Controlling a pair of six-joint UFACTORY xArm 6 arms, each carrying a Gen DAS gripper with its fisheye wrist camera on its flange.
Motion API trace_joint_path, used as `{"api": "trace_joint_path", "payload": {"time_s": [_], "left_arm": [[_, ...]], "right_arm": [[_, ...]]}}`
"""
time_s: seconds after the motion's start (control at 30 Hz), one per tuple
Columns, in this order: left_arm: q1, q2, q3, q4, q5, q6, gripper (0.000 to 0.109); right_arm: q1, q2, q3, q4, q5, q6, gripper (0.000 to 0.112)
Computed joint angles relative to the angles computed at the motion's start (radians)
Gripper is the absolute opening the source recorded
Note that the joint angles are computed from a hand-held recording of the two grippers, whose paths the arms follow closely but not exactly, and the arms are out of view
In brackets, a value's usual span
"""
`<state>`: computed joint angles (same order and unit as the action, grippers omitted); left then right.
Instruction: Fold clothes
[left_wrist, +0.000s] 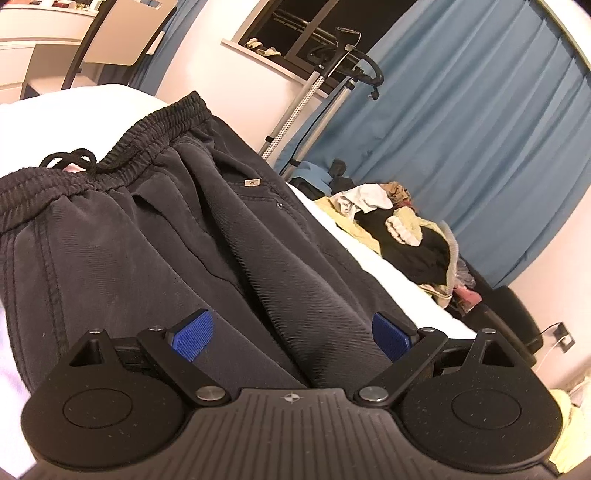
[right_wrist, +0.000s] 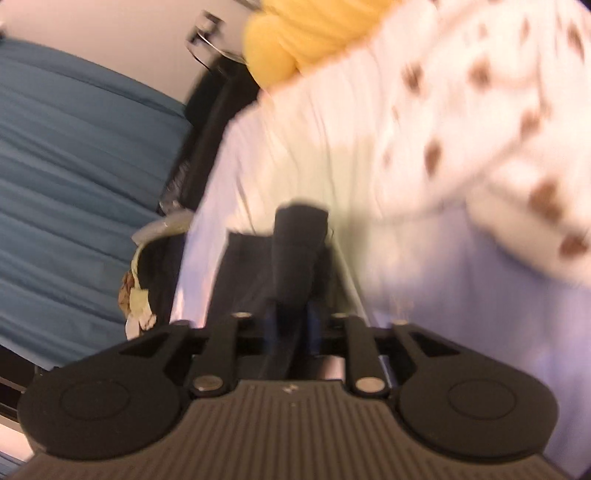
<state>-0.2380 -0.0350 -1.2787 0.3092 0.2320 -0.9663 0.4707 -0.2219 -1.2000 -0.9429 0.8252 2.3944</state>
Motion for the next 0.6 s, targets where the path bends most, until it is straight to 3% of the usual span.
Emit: {"api": "trace_joint_path", "payload": {"time_s": [0.17, 0.27, 0.33, 0.4, 0.5, 0.6], "left_arm": [[-0.011, -0.014, 0.01, 0.004, 0.007, 0.011, 0.095], [-0.018, -0.011, 0.008, -0.024, 0.018, 0.048, 0.095], [-0.02, -0.007, 0.005, -0.044, 0.019, 0.062, 0.095], [-0.02, -0.002, 0.003, -0.062, 0.019, 0.07, 0.095], [-0.019, -0.001, 0.004, -0.077, 0.022, 0.076, 0.095], [-0.018, -0.005, 0.01, -0.094, 0.013, 0.082, 0.095]], "right_arm": [[0.033, -0.012, 0.008, 0.051, -0.021, -0.066, 0.063], [0.028, -0.036, 0.051, 0.066, -0.069, -0.04, 0.063], [0.03, -0.028, 0.051, 0.071, -0.089, -0.033, 0.06], [0.014, -0.011, 0.04, 0.021, -0.136, -0.016, 0.042], [-0.008, 0.019, -0.001, -0.131, -0.182, -0.041, 0.025], [-0.005, 0.051, -0.054, -0.209, -0.153, -0.116, 0.026]]}}
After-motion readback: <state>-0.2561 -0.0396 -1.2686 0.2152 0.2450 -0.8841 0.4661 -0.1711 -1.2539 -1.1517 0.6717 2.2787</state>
